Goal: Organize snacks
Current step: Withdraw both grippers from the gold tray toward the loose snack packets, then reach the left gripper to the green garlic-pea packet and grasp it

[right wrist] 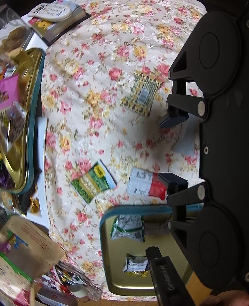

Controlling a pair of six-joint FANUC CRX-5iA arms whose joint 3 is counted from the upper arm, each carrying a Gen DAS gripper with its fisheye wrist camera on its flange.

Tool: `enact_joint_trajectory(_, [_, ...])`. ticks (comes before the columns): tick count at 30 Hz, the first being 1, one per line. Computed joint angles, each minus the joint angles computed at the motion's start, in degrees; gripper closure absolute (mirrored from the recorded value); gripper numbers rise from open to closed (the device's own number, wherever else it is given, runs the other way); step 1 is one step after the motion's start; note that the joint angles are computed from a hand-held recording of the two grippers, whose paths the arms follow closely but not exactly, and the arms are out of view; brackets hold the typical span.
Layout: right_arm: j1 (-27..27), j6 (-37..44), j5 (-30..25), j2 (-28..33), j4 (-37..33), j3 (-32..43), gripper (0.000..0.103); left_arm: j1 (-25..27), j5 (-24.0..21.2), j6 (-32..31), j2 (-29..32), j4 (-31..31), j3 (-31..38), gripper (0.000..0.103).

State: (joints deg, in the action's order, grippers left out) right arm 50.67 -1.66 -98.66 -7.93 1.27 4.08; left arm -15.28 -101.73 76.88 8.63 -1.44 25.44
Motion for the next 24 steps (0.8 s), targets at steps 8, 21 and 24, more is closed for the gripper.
enact_joint_trajectory(8, [-1.56,-7.12,-0.95,-7.06,-1.51,-5.61,0.048,-1.36,1.31,0.75,0.48,3.97,0.15,0.065])
enact_joint_trajectory(21, [1.85,-14.79,-4.71,-14.03,1.06,-9.08,0.048,-4.72,10.3,10.66,2.19,9.37,-3.08,0.066])
enact_joint_trajectory(24, [3.2,-15.82,-5.33,-15.14,1.44,-9.69,0.048,-4.72,11.62,13.17,2.27,11.1,-4.73,0.066])
